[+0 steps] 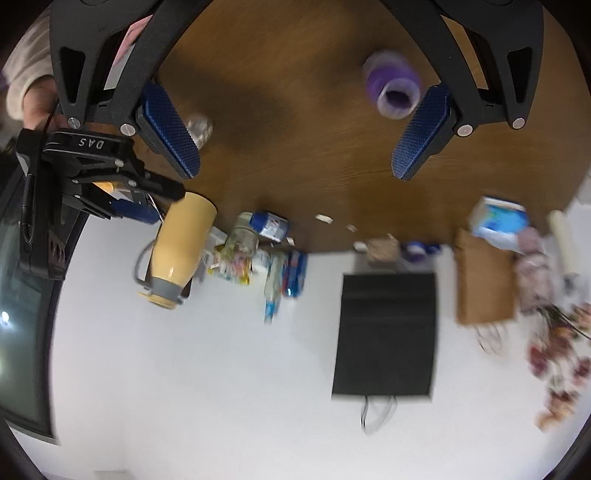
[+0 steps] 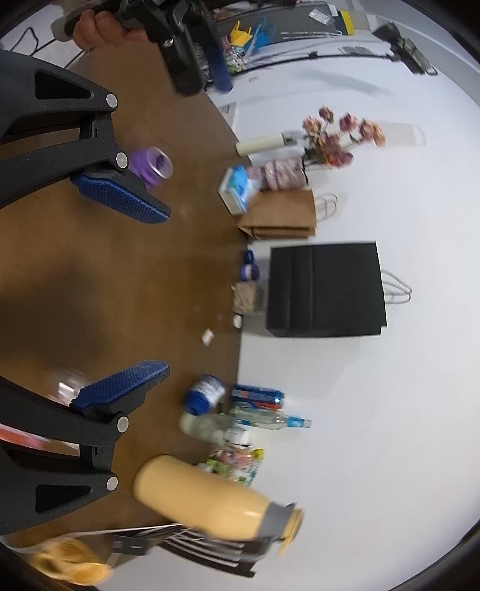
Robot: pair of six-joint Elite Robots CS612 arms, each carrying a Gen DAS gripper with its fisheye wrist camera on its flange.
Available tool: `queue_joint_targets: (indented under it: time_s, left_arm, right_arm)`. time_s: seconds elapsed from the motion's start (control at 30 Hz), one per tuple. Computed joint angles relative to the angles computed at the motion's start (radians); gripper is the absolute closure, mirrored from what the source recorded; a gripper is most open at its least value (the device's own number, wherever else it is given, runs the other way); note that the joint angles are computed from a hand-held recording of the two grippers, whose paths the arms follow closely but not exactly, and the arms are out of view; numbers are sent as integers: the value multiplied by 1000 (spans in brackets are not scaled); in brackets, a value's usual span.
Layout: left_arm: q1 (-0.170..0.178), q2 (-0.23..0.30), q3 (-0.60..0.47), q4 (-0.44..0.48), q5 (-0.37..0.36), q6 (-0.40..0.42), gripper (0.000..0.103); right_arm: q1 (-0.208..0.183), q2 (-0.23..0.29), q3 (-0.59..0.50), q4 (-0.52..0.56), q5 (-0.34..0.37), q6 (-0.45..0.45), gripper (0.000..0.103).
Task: Flip cup upright
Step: 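Move the right tool to the blue-capped jar lying on its side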
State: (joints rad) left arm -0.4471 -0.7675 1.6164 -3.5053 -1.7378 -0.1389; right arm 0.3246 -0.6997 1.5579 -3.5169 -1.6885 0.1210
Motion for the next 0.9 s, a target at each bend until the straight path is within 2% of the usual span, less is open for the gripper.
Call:
queue_joint_targets:
  time_s: [0.1, 0.17, 0.2, 0.27, 0.37, 0.43, 0.5, 0.63, 0.8, 0.9]
  left_arm:
    - [8, 43, -156, 227, -63, 4, 0]
    - [3, 83, -270, 379, -56, 31, 0]
    - [2, 111, -344, 476, -50, 37, 0]
    - [7, 159, -452, 589, -57, 22, 0]
    - [22, 251, -642, 764, -120, -3, 0]
    - [28, 320, -782, 905, -150, 12, 0]
    - [29, 371, -879, 989, -140, 2, 0]
    - [38, 448, -1012, 1057, -172, -57, 0]
    - [41, 495, -1085, 1079, -168, -71, 0]
    - [48, 515, -1108, 1082, -176, -105, 0]
  right_arm:
    - [-58, 17, -110, 164, 71, 17, 21]
    - [-89, 52, -214, 298, 112, -11, 21]
    - [-98, 71, -263, 364, 108, -19, 21]
    - [-122, 127, -389, 524, 129, -21, 21]
    - [-154, 220, -570, 718, 167, -24, 21]
    - [-164, 284, -682, 805, 141, -26, 22]
    - [-175, 348, -797, 898, 141, -18, 22]
    - [-180, 472, -1012, 1025, 93, -38, 22]
    - [-177, 598, -1243, 1189, 33, -57, 27]
    - [-165, 622, -1276, 1187, -40, -118, 28]
